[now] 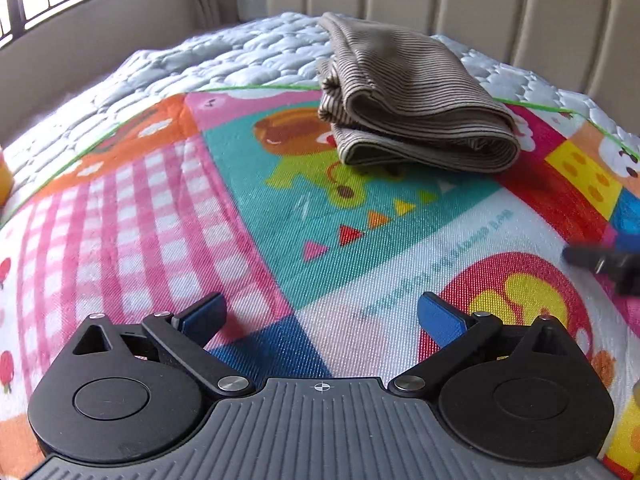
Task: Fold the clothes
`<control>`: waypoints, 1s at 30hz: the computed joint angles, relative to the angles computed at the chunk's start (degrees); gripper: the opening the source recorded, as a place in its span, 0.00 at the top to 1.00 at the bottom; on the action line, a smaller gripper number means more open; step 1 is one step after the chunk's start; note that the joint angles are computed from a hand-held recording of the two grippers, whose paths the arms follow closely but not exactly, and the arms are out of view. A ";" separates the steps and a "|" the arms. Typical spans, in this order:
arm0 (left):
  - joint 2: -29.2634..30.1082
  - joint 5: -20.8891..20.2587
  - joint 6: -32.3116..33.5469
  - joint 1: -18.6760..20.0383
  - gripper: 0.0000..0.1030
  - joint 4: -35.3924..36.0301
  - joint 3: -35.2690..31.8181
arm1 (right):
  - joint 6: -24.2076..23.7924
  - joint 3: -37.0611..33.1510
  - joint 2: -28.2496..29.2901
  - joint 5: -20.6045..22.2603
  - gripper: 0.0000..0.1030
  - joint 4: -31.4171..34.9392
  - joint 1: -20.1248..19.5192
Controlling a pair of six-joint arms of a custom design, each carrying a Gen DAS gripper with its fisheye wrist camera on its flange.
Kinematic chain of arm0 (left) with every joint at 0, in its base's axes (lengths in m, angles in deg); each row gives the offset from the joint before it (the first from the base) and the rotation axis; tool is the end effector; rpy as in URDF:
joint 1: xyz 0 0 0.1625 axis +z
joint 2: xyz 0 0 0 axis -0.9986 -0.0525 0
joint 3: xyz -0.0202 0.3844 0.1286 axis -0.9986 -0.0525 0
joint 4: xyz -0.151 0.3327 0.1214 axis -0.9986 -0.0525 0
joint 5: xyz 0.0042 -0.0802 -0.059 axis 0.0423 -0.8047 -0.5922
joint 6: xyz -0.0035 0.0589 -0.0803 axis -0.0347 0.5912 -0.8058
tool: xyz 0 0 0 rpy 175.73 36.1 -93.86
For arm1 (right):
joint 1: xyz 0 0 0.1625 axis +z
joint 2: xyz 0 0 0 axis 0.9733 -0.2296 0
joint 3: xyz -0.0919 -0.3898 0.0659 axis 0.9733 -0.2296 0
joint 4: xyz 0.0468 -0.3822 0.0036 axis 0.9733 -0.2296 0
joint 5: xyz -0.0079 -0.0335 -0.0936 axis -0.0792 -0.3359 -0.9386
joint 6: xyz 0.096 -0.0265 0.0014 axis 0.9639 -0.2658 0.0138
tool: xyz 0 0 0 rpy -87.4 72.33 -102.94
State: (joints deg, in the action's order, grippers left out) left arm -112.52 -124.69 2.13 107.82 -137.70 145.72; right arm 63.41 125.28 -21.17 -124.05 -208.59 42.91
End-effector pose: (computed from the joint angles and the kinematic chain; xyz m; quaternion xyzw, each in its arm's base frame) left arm -0.0414 -0.2458 0.2769 0.0584 0.8475 -0.3491 0.3955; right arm 0.2658 -0.3035 0.0044 0.3420 -0.8560 0.2989 0.2470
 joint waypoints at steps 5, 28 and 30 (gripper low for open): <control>-8.11 1.30 -8.08 -7.08 0.00 10.35 2.88 | 1.54 0.57 -1.20 1.91 0.00 1.35 -1.10; -8.69 1.71 -9.00 -8.00 0.00 11.06 3.33 | 1.91 0.68 -1.38 2.41 0.00 1.46 -1.22; -8.73 1.70 -9.05 -8.06 0.00 11.16 3.31 | 1.92 0.64 -1.35 2.40 0.00 1.48 -1.20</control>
State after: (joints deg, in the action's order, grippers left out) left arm -121.25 -122.99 -6.93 99.75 -126.55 149.03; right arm 65.34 125.92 -22.52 -121.64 -207.11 41.71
